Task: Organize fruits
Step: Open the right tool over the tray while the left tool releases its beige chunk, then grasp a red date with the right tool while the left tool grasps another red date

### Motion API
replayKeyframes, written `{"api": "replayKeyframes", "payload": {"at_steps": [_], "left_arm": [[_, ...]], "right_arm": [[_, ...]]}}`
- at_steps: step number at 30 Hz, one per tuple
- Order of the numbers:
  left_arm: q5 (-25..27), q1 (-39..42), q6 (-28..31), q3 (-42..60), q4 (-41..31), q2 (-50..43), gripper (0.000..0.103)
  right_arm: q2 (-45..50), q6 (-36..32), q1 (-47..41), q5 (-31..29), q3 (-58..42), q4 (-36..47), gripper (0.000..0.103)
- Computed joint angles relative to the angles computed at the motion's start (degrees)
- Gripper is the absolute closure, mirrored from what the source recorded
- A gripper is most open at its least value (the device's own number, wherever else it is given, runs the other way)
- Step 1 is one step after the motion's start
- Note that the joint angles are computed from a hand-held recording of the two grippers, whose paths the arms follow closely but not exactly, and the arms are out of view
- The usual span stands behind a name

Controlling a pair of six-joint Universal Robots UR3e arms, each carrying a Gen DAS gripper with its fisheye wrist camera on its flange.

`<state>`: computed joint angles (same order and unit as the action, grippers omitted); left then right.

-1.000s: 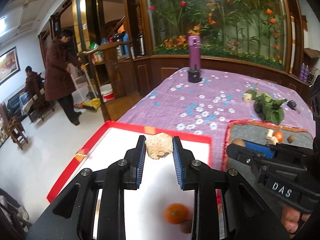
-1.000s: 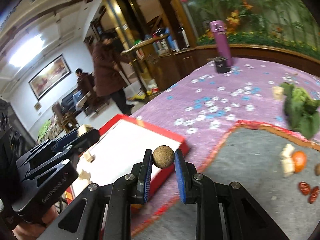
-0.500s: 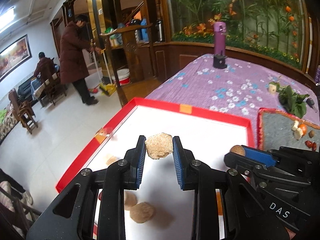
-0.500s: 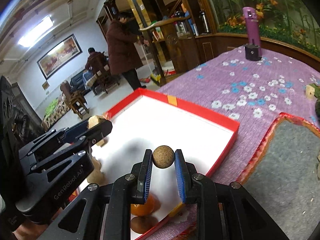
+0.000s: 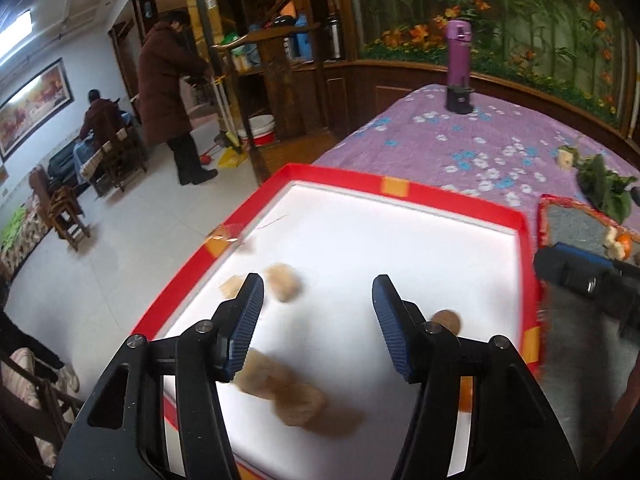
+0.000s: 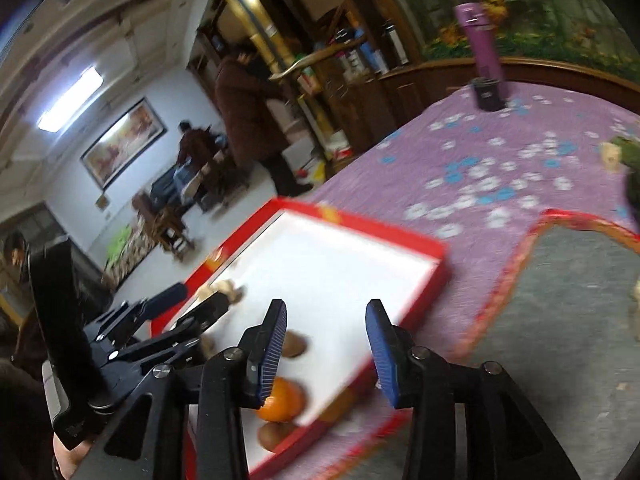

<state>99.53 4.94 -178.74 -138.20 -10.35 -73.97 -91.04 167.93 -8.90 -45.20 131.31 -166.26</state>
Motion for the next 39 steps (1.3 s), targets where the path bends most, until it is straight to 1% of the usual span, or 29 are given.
{"api": "replayKeyframes", "payload": {"at_steps": [3,5,7,8,10,12,14,16,18,20,22,24,25,27,28,30,32,34,36,37,39], "left_arm": [[0.93,-5.05,-0.78,2.5,-0.96,-2.0,0.045],[2.88,-10.16,-1.32,5.04,-1.06,-5.11,0.045],[4.31,-15.51,-1.53,8.37,-1.9,-8.67,0.045],[4.74,-17.56,-1.65,9.74,-2.24,-10.09,0.045],[5.54,-21.77,-2.19,13.02,-3.16,-13.15,0.045],[5.52,-25.36,-2.1,16.56,-4.1,-16.21,0.045],[4.79,-28.71,-1.58,20.54,-4.96,-19.69,0.045],[3.82,-31.39,-1.08,25.17,-7.03,-23.12,0.045],[3.7,-33.71,-1.29,29.23,-8.65,-26.11,0.045],[3.83,-35.67,-1.59,32.92,-10.67,-28.53,0.045],[3.91,-36.65,-1.55,35.74,-12.76,-29.96,0.046],[5.02,-37.21,-1.9,38.08,-14.27,-31.02,0.046],[5.48,-37.29,-2.15,38.71,-14.68,-31.24,0.046],[5.81,-37.35,-2.56,40.32,-16.01,-31.54,0.045],[5.68,-37.36,-2.57,40.56,-16.4,-31.4,0.046],[4.79,-37.68,-1.73,42.84,-17.87,-32.23,0.046],[3.13,-37.78,0.09,44.77,-18.39,-33.37,0.046],[0.65,-38.2,1.78,48.91,-20.9,-36.09,0.046],[-2.93,-38.38,3.26,52.85,-23.15,-38.8,0.046],[-6.11,-38.33,4.17,55.95,-25.22,-40.83,0.046],[-8.28,-38.79,6.0,60.82,-27.61,-44.32,0.046]], "right_arm": [[-5.58,-3.33,-8.48,3.2,3.76,4.85,0.063],[-10.38,-7.04,-14.95,5.14,5.74,11.41,0.063],[-16.86,-13.51,-23.24,7.97,7.62,21.94,0.063],[-20.57,-17.92,-27.84,9.38,8.04,28.8,0.063],[-27.46,-28.22,-37.25,11.12,7.21,45.11,0.063],[-31.74,-40.13,-46.95,11.91,4.33,62.72,0.063],[-31.01,-47.53,-53.53,11.16,0.78,72.68,0.063],[-28.42,-50.77,-56.87,8.5,-1.89,76.11,0.064],[-25.05,-50.46,-57.67,6.02,-3.19,74.24,0.068],[-23.47,-46.76,-56.88,4.18,-2.01,67.71,0.072],[-19.63,-42.7,-53.31,1.45,-1.75,60.04,0.078],[-18.65,-37.66,-48.73,-3.12,0.74,48.83,0.08],[-19.17,-35.82,-47.26,-4.67,2.55,42.83,0.084],[-17.79,-34.76,-44.61,-7.68,3.35,37.94,0.084],[-17.5,-35.64,-44.75,-7.51,4.55,35.69,0.084],[-17.56,-36.78,-43.96,-8.62,5.11,34.04,0.084],[-17.98,-37.81,-44.66,-8.51,5.26,34.79,0.084],[-16.29,-36.48,-46.27,-8.11,5.1,33.53,0.084],[-16.32,-35.01,-49.62,-7.21,4.55,34.47,0.084],[-16.36,-35.63,-52.08,-5.64,3.69,37.39,0.084],[-14.19,-36.71,-56.02,-2.5,-0.06,44.52,0.084]]}}
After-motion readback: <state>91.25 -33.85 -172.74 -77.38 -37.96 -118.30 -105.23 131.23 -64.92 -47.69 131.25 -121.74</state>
